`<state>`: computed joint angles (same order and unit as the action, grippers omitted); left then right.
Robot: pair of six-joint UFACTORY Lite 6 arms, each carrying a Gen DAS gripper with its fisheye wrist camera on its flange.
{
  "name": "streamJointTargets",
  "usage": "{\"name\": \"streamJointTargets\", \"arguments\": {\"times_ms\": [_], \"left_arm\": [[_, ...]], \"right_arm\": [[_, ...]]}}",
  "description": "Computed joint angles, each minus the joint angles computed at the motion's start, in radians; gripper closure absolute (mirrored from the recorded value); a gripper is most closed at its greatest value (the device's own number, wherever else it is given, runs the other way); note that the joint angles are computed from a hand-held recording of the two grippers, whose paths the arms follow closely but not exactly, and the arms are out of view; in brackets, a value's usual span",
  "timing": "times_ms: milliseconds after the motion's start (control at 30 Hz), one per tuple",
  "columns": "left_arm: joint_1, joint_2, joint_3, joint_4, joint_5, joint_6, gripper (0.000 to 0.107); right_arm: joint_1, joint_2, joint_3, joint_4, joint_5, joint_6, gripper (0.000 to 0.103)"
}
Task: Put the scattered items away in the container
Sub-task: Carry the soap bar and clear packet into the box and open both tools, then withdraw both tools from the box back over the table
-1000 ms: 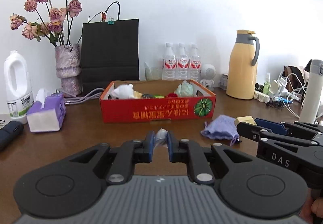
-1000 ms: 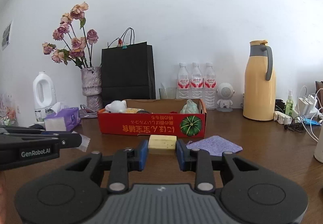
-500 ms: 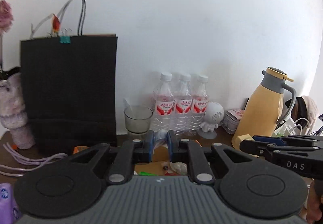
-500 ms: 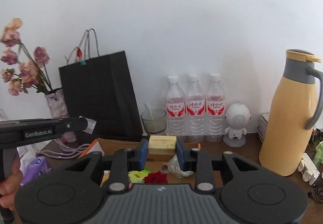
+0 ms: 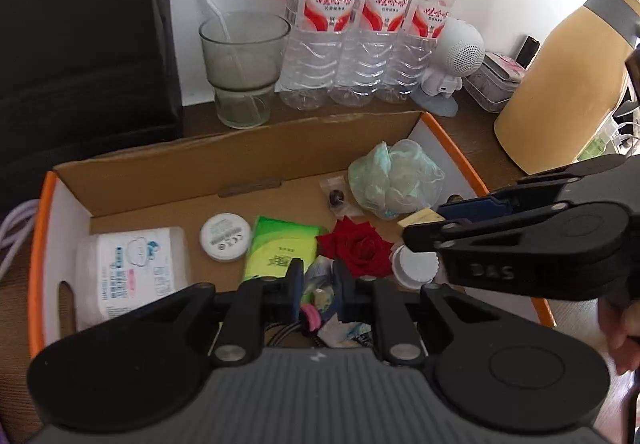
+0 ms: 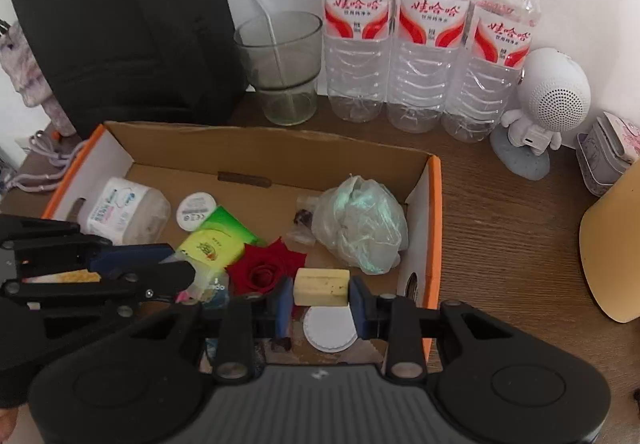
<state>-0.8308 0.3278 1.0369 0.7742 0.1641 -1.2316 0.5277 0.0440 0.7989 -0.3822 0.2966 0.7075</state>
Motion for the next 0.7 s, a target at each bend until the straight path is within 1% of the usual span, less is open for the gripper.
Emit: {"name": "streamJointTargets", "arguments": {"times_ms": [33, 67, 133, 167, 200, 267, 300, 333, 400, 433, 467, 500, 533, 567, 600, 633, 700], "left_arm": [[0.006, 0.009, 0.005, -0.046, -0.017, 0.049, 0.086], [0.011, 0.016, 0.012, -0.091, -0.025, 0.096, 0.08], [0.018, 0.016, 0.029, -0.143, -0.017, 0.155, 0.071], [0.02, 0.005, 0.029, -0.14, -0.011, 0.15, 0.063], [0.023, -0.01, 0.029, -0.139, 0.001, 0.145, 0.059], [0.035, -0.048, 0.018, -0.177, 0.023, 0.173, 0.059], [0.039, -0.071, 0.012, -0.21, 0.042, 0.197, 0.056], [0.042, -0.091, 0.007, -0.225, 0.065, 0.205, 0.053], [0.04, -0.13, 0.0, -0.245, 0.128, 0.214, 0.042], [0.038, -0.152, -0.008, -0.25, 0.16, 0.212, 0.041], [0.033, -0.172, -0.013, -0.255, 0.198, 0.206, 0.037], [0.026, -0.19, -0.016, -0.252, 0.241, 0.191, 0.031], [0.015, -0.207, -0.018, -0.241, 0.287, 0.167, 0.027], [0.003, -0.227, -0.021, -0.23, 0.338, 0.137, 0.018], [-0.008, -0.249, -0.025, -0.228, 0.389, 0.112, 0.014], [-0.017, -0.273, -0.03, -0.237, 0.429, 0.102, 0.012], [-0.035, -0.32, -0.046, -0.25, 0.481, 0.091, 0.008]], "right_arm": [[0.005, 0.019, 0.009, -0.053, 0.004, 0.055, 0.074], [0.006, 0.03, 0.014, -0.079, 0.009, 0.083, 0.074], [-0.007, 0.033, 0.021, -0.065, 0.021, 0.068, 0.072], [-0.013, 0.027, 0.02, -0.054, 0.026, 0.057, 0.066], [-0.022, 0.017, 0.016, -0.051, 0.025, 0.05, 0.062], [-0.035, -0.021, 0.003, -0.027, 0.036, 0.025, 0.06], [-0.038, -0.041, -0.001, -0.016, 0.045, 0.017, 0.059], [-0.042, -0.062, -0.005, 0.003, 0.056, 0.003, 0.058], [-0.047, -0.103, -0.009, 0.067, 0.086, -0.049, 0.055], [-0.049, -0.126, -0.013, 0.102, 0.098, -0.078, 0.054], [-0.045, -0.148, -0.017, 0.127, 0.114, -0.095, 0.051], [-0.037, -0.172, -0.019, 0.141, 0.135, -0.099, 0.047], [-0.025, -0.195, -0.021, 0.146, 0.158, -0.094, 0.045], [-0.009, -0.217, -0.022, 0.146, 0.181, -0.086, 0.044], [0.012, -0.239, -0.023, 0.138, 0.206, -0.07, 0.043], [0.034, -0.262, -0.024, 0.13, 0.232, -0.054, 0.042], [0.078, -0.314, -0.036, 0.109, 0.275, -0.009, 0.037]]}}
